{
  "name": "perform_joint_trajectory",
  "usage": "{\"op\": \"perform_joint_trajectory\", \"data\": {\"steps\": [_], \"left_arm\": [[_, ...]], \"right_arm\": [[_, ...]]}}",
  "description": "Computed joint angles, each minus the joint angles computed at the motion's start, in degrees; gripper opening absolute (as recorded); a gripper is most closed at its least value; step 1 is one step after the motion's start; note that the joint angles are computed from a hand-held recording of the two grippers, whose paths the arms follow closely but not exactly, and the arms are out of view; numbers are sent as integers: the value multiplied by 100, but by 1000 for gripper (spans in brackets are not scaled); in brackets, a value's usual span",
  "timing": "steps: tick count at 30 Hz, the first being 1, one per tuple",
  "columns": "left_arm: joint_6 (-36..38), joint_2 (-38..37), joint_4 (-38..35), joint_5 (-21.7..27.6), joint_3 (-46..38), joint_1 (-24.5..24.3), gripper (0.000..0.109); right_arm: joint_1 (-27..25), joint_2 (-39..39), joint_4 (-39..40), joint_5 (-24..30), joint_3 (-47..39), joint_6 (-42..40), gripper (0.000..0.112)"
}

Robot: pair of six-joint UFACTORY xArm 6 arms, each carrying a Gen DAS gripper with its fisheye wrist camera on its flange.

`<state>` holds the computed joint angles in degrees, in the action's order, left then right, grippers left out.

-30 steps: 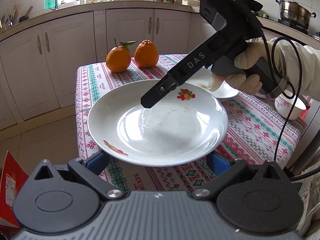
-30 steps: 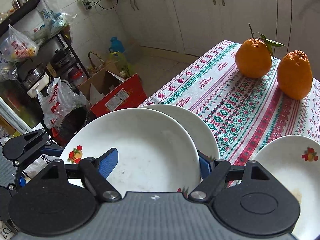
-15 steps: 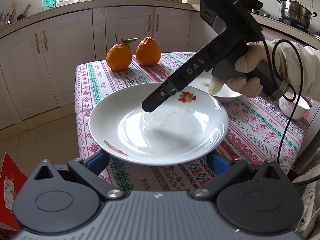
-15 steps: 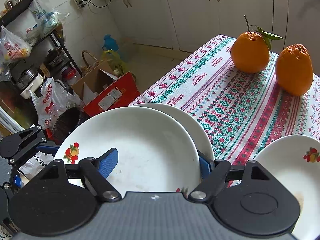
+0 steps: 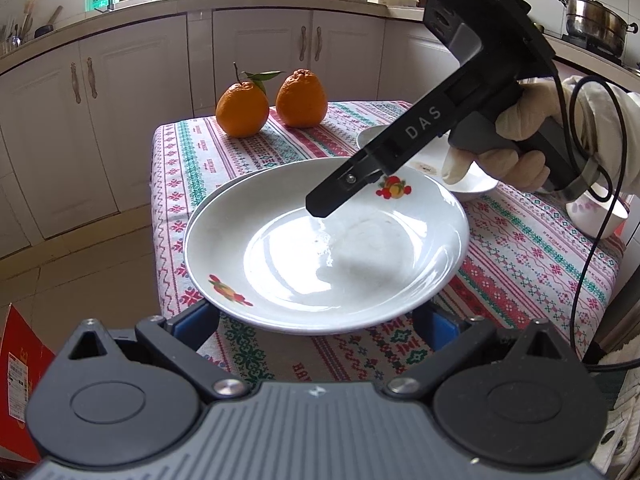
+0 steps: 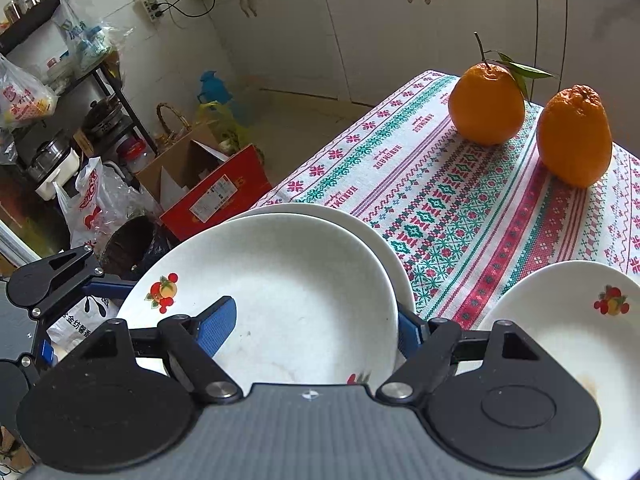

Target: Organize plates and bowls

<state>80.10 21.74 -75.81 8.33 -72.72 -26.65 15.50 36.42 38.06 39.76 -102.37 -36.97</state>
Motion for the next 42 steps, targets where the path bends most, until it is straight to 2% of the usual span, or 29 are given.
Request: {"op": "perform_joint_trajectory", "data": {"steps": [23,36,42], "left_arm": [[470,73,-512,-22,-98,19,102],[669,68,-665,-52,-103,3,102],[631,73,-633,-35,-112,12,102]], "right_arm": [[31,-599,93,-427,846,44,85],[354,-1056,-303,-1637,1822,197,85],[436,-1102,-567,-1960,1997,325,85]]}}
